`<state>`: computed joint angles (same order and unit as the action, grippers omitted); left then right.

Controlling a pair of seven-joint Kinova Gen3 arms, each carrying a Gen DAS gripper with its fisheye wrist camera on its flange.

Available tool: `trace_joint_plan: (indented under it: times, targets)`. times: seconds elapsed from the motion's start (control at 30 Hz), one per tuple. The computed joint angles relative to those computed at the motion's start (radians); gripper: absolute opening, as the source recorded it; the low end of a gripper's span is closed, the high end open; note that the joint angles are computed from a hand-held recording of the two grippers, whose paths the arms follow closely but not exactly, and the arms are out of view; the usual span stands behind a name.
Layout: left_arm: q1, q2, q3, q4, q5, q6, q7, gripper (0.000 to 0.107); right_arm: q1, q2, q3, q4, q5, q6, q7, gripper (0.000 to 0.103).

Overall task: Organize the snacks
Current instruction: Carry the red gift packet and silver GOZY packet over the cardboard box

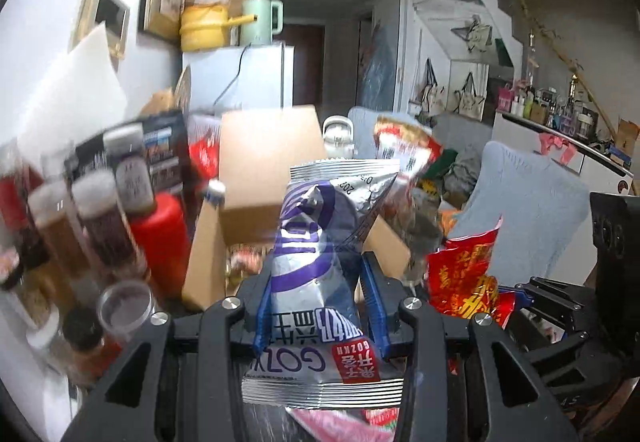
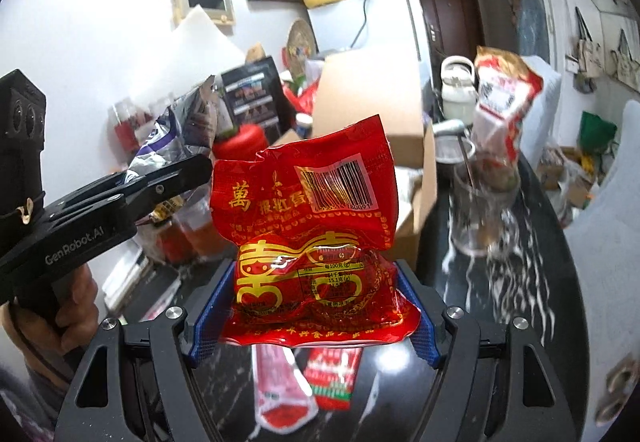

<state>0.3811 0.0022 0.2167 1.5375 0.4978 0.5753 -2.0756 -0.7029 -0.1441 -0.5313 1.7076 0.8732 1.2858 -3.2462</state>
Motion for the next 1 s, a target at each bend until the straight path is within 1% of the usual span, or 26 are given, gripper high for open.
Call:
trace_joint_plan:
  times: [0.07, 0.2, 0.37, 0.43, 0.6, 0.63, 0.8, 0.87, 1.0]
  targets:
    - [0.002, 0.019, 0.004, -0.027, 0.01, -0.018, -0.015, 0.039, 0.013, -0.009, 0.023, -0.004, 0.007, -0.023, 0.037, 0.077]
    - [-0.001, 0.068, 0.018, -0.082, 0.023, -0.027, -0.021, 0.039, 0.057, -0.016, 0.057, -0.018, 0.009, -0.065, 0.107, 0.077]
    - [-0.009, 0.164, 0.046, -0.189, 0.006, -0.016, -0.009, 0.039, 0.135, -0.022, 0.115, -0.018, -0.007, -0.166, 0.188, 0.077]
    - [-0.01, 0.192, 0.055, -0.218, -0.003, -0.025, -0.005, 0.039, 0.167, -0.019, 0.134, -0.016, -0.013, -0.208, 0.217, 0.077]
    - [0.016, 0.271, 0.054, -0.307, -0.086, -0.055, 0.054, 0.039, 0.241, 0.001, 0.196, -0.018, -0.048, -0.323, 0.306, 0.077]
    - [0.029, 0.294, 0.046, -0.334, -0.112, -0.057, 0.08, 0.039, 0.254, 0.009, 0.208, -0.024, -0.058, -0.34, 0.327, 0.077]
    - [0.049, 0.369, 0.04, -0.427, -0.182, -0.04, 0.156, 0.039, 0.303, 0.042, 0.252, -0.041, -0.082, -0.407, 0.373, 0.077]
    - [0.071, 0.403, 0.023, -0.475, -0.223, -0.027, 0.193, 0.039, 0.317, 0.057, 0.266, -0.051, -0.086, -0.429, 0.39, 0.077]
    - [0.103, 0.459, 0.002, -0.555, -0.285, -0.002, 0.244, 0.039, 0.331, 0.084, 0.291, -0.067, -0.085, -0.447, 0.404, 0.077]
